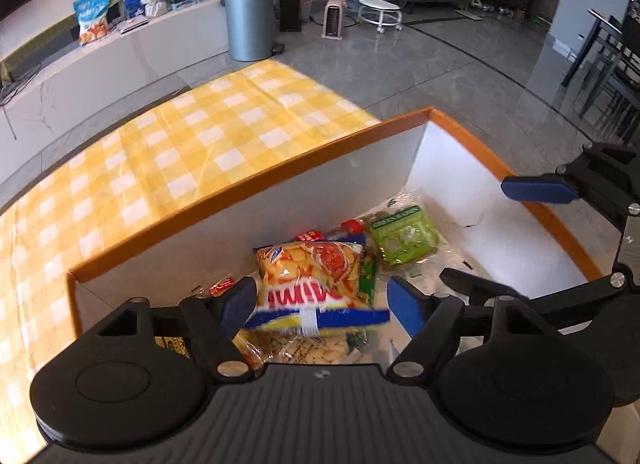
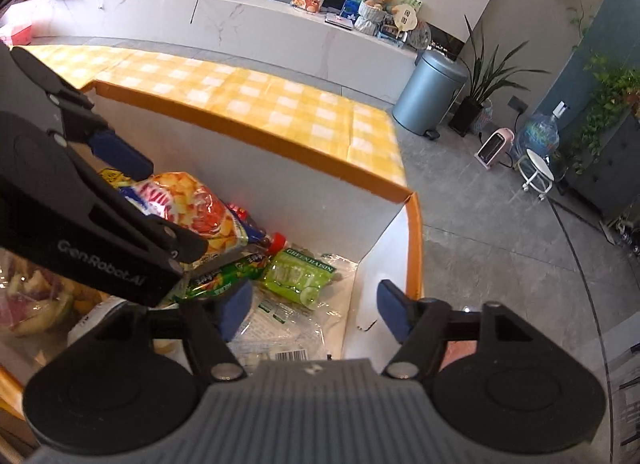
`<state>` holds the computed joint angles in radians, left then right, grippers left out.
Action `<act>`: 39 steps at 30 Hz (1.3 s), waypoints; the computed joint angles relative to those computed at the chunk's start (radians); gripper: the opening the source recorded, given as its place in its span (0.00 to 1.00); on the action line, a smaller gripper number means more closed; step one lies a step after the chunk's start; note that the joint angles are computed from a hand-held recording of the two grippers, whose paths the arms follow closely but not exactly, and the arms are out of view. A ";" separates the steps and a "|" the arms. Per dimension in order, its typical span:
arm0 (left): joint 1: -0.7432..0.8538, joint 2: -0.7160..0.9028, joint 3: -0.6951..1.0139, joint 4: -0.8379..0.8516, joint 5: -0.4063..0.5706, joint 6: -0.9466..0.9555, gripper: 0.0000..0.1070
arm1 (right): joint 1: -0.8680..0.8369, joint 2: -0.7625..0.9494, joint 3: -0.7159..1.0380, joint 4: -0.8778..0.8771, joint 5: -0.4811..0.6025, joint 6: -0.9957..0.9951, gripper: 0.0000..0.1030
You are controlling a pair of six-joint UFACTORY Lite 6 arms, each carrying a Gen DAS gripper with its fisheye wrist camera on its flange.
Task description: Organize snacks
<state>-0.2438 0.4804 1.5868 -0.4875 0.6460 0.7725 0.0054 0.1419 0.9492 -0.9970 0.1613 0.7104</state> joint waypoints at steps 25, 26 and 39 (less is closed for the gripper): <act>0.233 -0.905 -0.659 -0.674 -0.113 0.662 0.83 | 0.512 -0.843 -0.365 -0.217 0.419 0.611 0.88; 0.248 -0.931 -0.674 -0.684 -0.106 0.664 0.84 | 0.566 -0.860 -0.371 -0.229 0.461 0.665 0.88; 0.308 -1.118 -0.874 -0.782 -0.184 0.738 0.91 | 1.240 -0.721 -0.464 -0.380 1.120 1.313 0.94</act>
